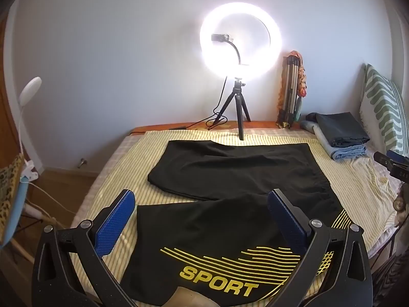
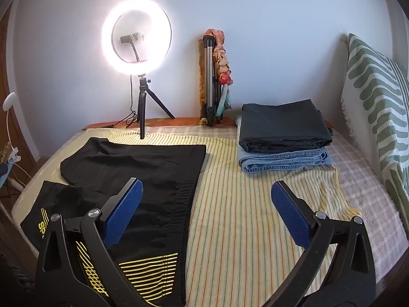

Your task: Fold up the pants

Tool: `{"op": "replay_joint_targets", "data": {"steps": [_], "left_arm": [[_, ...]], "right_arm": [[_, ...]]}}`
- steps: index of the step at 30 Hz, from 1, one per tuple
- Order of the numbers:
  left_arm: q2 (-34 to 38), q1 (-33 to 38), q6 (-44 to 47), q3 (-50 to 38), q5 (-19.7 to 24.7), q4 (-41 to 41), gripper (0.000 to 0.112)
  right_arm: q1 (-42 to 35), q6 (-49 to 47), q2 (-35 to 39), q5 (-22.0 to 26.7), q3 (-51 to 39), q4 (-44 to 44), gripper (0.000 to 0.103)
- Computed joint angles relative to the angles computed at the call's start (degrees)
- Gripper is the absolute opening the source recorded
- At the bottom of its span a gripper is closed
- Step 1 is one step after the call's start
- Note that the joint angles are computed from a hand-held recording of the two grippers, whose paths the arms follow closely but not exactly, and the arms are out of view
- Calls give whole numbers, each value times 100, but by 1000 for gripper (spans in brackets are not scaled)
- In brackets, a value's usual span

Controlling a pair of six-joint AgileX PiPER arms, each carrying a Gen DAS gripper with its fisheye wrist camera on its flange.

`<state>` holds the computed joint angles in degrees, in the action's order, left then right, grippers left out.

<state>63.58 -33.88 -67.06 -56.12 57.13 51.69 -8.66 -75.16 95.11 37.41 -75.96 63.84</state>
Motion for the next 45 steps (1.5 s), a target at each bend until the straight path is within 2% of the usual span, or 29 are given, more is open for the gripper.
{"op": "replay_joint_targets", "data": {"steps": [45], "left_arm": [[37, 17, 32, -98, 25, -25, 103]], "right_arm": [[45, -5, -51, -1, 56, -12, 103]]}}
